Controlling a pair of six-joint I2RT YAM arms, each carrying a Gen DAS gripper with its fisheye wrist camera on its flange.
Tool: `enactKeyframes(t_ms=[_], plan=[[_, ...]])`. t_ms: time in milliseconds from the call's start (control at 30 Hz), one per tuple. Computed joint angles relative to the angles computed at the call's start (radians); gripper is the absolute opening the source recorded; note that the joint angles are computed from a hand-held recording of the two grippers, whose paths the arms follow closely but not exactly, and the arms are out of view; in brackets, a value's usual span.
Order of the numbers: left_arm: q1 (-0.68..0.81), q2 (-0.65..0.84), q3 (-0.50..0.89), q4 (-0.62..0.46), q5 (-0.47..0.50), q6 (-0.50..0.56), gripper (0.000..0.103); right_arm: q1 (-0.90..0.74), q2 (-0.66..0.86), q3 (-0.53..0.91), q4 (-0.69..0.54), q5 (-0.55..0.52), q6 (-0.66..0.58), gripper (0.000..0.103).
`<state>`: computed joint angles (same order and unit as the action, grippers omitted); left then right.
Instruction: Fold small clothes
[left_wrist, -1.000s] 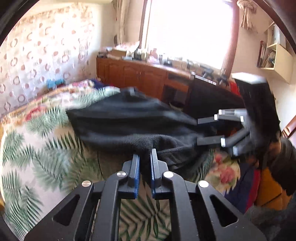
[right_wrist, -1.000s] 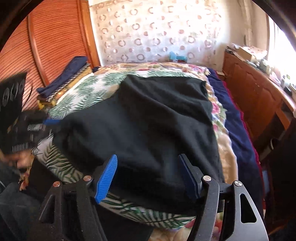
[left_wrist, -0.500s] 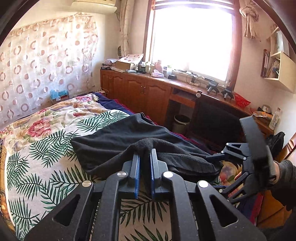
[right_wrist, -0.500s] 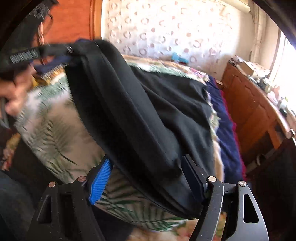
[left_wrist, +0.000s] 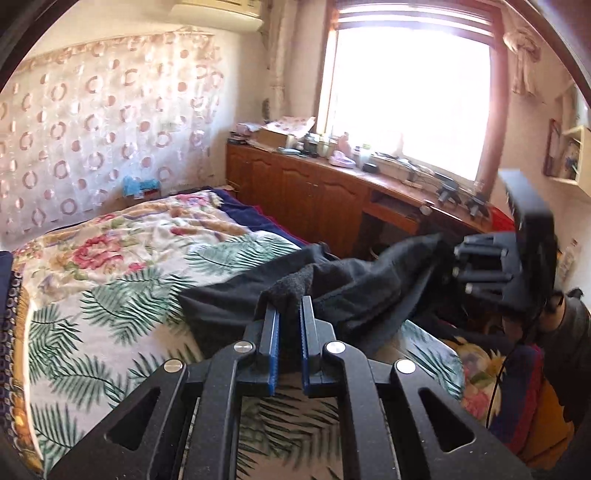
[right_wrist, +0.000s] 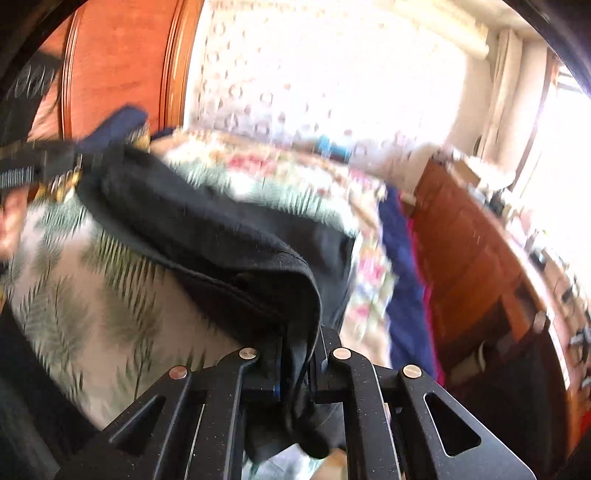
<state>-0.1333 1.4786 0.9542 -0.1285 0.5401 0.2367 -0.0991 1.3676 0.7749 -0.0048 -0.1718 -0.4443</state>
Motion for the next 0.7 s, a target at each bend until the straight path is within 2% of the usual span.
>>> enactKeyframes(t_ms=[167,267,333,367,400,467,533,567,633,700], plan=[[0.018,0.143,0.125,0.009,-0.052,-0.021,0.01,0.099,0.231,0.236,0.041,0.052,0.028,0.009],[0.011,0.242,0.209,-0.019,-0.083,-0.005,0.011,0.13,0.4,0.408,-0.003,0.049,0.066,0.01],[0.01,0.269,0.227,-0.023,-0.083,0.015,0.019,0.119,0.494,0.507,-0.043,0.033,0.094,0.01],[0.01,0.274,0.225,-0.011,-0.09,0.02,0.03,0.117,0.538,0.561,-0.074,0.028,0.113,0.01],[0.009,0.269,0.216,0.008,-0.1,0.018,0.046,0.113,0.573,0.602,-0.096,0.019,0.133,0.015],[0.018,0.257,0.194,0.049,-0.098,0.015,0.055,0.107,0.624,0.671,-0.124,0.004,0.168,0.023],[0.03,0.262,0.206,0.038,-0.081,0.011,0.069,0.095,0.65,0.726,-0.149,-0.03,0.192,0.04],[0.034,0.27,0.212,0.037,-0.076,0.011,0.074,0.089,0.654,0.746,-0.156,-0.046,0.209,0.044],[0.03,0.299,0.23,0.029,-0.102,0.025,0.074,0.058,0.65,0.754,-0.147,-0.085,0.229,0.056],[0.02,0.33,0.251,0.013,-0.137,0.03,0.074,0.049,0.648,0.741,-0.098,-0.04,0.253,0.057]])
